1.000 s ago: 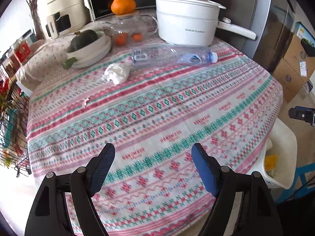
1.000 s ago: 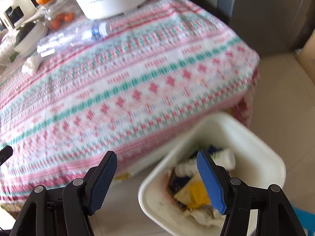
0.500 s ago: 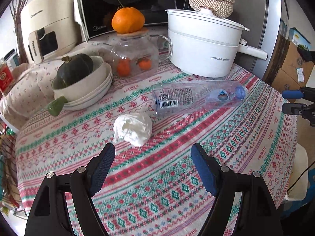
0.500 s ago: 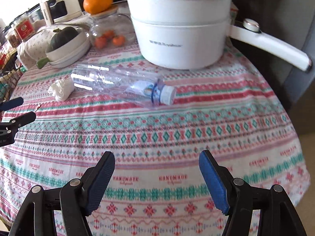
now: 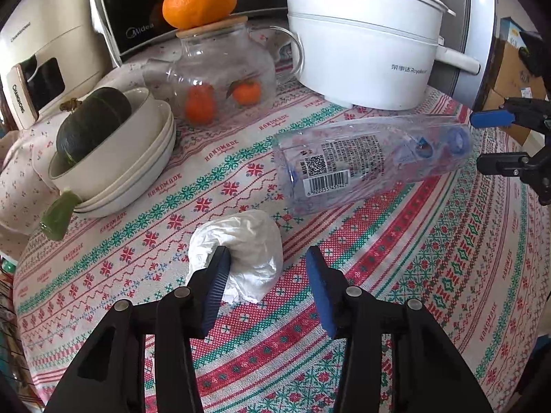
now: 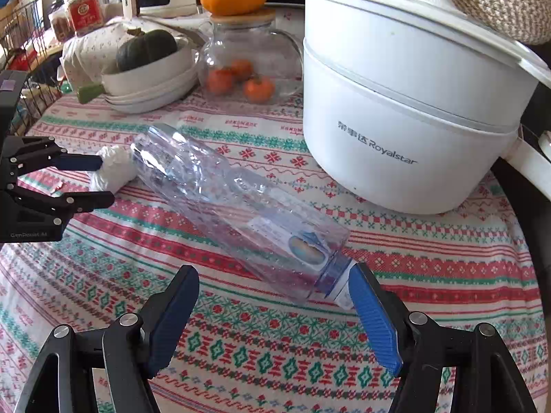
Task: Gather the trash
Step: 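Grasp the white tissue with left tool while right tool grasps the clear bottle cap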
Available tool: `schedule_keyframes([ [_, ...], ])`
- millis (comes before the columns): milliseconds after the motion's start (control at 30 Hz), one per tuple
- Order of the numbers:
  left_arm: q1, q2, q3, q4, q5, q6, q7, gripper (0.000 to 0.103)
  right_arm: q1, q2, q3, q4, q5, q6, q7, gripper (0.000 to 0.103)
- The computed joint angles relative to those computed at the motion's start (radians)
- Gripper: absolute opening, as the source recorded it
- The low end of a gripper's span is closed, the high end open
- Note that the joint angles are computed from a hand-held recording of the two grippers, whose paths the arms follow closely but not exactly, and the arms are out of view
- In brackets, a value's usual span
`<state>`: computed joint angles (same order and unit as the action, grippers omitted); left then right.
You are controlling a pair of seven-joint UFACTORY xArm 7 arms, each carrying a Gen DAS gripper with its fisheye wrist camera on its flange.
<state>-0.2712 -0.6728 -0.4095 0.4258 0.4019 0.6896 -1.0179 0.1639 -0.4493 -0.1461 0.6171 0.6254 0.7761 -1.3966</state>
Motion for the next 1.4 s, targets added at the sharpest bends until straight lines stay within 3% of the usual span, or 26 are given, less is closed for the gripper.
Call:
schedule_keyframes([
  [67,0.003,-0.020,0.001,-0.012,-0.003,0.010,-0.014,0.030,0.005,0.027,0.007,-0.001,-0.001,-0.030,-0.015,0.075],
  [167,-0.010,-0.058,0.024,-0.043,-0.036,-0.007,-0.025,0.028,0.008,0.057,0.010,-0.001,0.003,-0.054,-0.035,0.075],
  [333,-0.008,-0.067,-0.001,-0.033,-0.058,0.028,-0.058,0.021,0.019,0.059,0.004,-0.014,0.037,-0.086,-0.114,0.078],
  [367,-0.010,-0.070,-0.003,-0.029,-0.063,0.037,-0.065,0.016,0.016,0.059,0.007,-0.013,0.030,-0.083,-0.116,0.078],
  [400,-0.013,-0.078,-0.002,-0.029,-0.067,0.041,-0.072,0.002,0.012,0.058,0.010,-0.011,0.022,-0.078,-0.113,0.078],
  [633,-0.051,-0.113,0.022,-0.022,-0.125,0.054,-0.075,0.001,-0.029,0.068,-0.021,0.024,0.005,-0.004,-0.139,0.078],
  [733,-0.052,-0.090,0.015,0.000,-0.130,0.057,-0.054,0.013,-0.048,0.078,-0.023,0.029,0.004,-0.020,-0.173,0.078],
  [800,-0.035,-0.084,-0.023,0.020,-0.097,0.087,-0.062,0.066,-0.054,0.093,-0.016,0.036,0.006,-0.035,-0.180,0.078],
  [833,-0.021,-0.088,-0.044,0.023,-0.074,0.094,-0.080,0.075,-0.055,0.102,-0.015,0.041,0.010,-0.041,-0.187,0.078],
  [1067,-0.006,-0.022,-0.012,0.016,-0.045,0.090,-0.078,0.077,-0.044,0.135,0.012,0.046,0.025,-0.068,-0.257,0.078],
  [1133,-0.008,-0.022,0.001,-0.002,-0.046,0.075,-0.085,0.075,-0.042,0.148,0.021,0.049,0.020,-0.061,-0.260,0.078],
  [1267,-0.023,-0.031,0.034,-0.046,-0.065,-0.006,-0.079,0.041,-0.034,0.158,0.039,0.037,0.033,-0.087,-0.272,0.078],
  [1400,-0.015,-0.011,0.006,-0.029,-0.058,0.009,-0.086,0.032,-0.023,0.166,0.047,0.032,0.061,-0.099,-0.265,0.077],
])
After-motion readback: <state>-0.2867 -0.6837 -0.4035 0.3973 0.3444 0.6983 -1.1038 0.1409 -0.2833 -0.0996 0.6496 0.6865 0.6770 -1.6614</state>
